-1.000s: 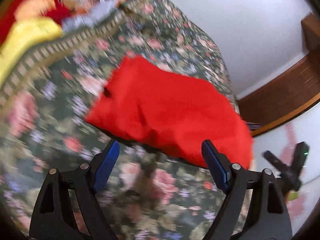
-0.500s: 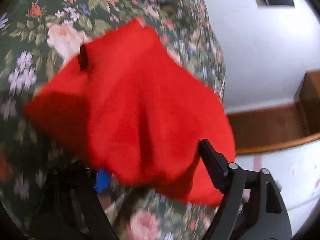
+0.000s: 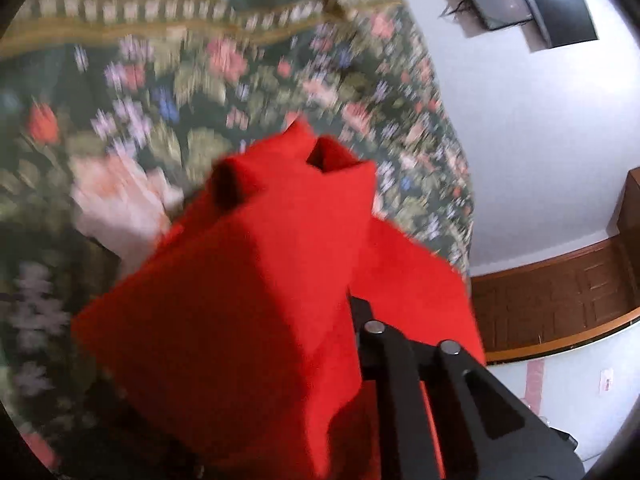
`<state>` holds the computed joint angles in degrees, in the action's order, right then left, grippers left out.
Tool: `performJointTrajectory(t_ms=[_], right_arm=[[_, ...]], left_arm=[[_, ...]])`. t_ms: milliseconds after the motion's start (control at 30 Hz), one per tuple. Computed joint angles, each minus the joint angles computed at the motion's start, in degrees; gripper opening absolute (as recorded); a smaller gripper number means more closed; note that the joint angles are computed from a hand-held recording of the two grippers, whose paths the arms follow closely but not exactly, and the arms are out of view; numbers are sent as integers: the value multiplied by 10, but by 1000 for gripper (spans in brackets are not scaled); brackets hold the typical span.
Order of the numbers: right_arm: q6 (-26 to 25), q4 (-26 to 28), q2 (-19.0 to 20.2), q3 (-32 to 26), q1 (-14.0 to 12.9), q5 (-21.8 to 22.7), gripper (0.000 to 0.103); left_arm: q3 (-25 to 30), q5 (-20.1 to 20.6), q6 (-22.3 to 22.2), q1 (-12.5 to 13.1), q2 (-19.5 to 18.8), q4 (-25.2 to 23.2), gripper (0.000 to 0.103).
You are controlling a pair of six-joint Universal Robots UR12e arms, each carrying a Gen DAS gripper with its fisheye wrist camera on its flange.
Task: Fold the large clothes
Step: 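Lift the folded jacket bundle with the left tool while the right tool holds its other end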
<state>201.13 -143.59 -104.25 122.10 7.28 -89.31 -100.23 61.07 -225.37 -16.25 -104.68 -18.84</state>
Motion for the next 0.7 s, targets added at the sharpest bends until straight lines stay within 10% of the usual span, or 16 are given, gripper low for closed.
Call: performJointTrajectory(t_ms=[333, 700], right_arm=[[-49, -16, 47, -56, 36, 2, 102], [-111, 46, 135, -115, 67, 81, 103]], left_arm=[[-16, 88, -38, 2, 57, 112, 9], [8, 140, 12, -23, 77, 72, 9]])
